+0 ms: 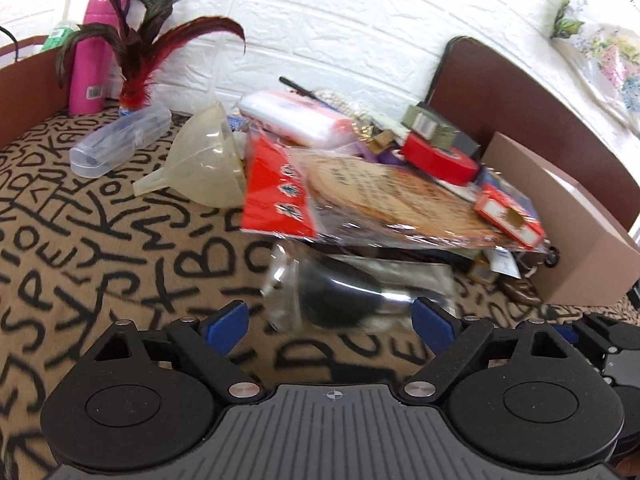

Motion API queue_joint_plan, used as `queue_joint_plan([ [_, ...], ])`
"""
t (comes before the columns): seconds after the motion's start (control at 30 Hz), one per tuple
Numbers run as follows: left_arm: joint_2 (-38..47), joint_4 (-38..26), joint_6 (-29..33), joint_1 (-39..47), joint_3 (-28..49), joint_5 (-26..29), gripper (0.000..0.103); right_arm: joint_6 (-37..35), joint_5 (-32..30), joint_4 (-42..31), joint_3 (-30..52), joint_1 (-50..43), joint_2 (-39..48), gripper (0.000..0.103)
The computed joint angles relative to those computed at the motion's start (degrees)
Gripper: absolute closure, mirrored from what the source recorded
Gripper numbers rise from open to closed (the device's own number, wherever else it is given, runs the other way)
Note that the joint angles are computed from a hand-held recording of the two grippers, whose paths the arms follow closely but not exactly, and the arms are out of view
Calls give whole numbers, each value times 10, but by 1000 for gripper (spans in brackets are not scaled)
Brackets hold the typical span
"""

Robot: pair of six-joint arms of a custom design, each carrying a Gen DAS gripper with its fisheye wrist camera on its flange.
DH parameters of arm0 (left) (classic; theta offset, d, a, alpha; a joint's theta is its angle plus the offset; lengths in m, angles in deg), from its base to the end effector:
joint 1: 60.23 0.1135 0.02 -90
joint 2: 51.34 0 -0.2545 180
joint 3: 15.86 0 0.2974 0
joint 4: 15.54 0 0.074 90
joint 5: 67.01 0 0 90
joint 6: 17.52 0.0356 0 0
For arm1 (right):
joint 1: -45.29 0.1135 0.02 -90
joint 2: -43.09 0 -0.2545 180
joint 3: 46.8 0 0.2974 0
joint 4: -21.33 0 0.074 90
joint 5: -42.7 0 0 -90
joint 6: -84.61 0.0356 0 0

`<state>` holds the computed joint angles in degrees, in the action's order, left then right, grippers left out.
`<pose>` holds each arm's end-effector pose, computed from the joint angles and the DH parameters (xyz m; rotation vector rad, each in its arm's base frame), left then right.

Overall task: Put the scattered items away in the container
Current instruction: 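Grasp the clear plastic bag with the left gripper and pull it out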

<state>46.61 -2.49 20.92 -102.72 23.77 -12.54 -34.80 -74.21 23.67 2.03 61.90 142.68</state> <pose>0.2233 -0.1765 0.0393 -0.4576 2.1447 -0.1797 0.3027 0.1071 0.0550 -1.1083 2.0670 0.4565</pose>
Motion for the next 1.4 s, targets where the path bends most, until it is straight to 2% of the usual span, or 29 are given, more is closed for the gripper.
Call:
queue_joint_plan([
  [0.23, 40, 75, 74, 48, 1, 50, 11, 25, -3, 13, 68, 23, 76, 8],
  [0.33, 47, 104, 99, 58, 1, 84, 25, 47, -26, 24, 90, 26, 102, 12],
  [0.37, 48, 100, 97, 56, 4, 86, 28, 51, -29, 30, 91, 28, 106, 15],
  [0.43, 44, 79, 86, 45, 8, 74, 30, 50, -45, 37, 90, 27, 107, 28],
  [0.53, 26, 68, 57, 26, -2, 76, 35, 46, -42, 34, 75, 22, 90, 31],
  [0.67, 3, 38, 11, -30, -14, 63, 36, 30, -69, -1, 46, -12, 53, 34],
  [0.9, -4, -62, -68, -158, 19, 19, 35, -74, -97, -55, -66, -95, -75, 38],
  [1.0, 4, -75, -84, -196, 30, 9, 24, -124, -122, -106, -97, -144, -119, 38],
  [1.03, 10, -81, -90, -209, 36, 6, 19, -140, -135, -129, -103, -163, -130, 38],
  [1.17, 20, -137, -111, -251, 64, -16, 17, -228, -154, -225, -113, -211, -153, 38],
  [1.23, 11, -148, -131, -266, 61, -18, 16, -266, -154, -233, -137, -229, -175, 37],
  [1.4, -18, -152, -170, -275, 42, -10, 15, -294, -185, -294, -128, -258, -192, 36],
])
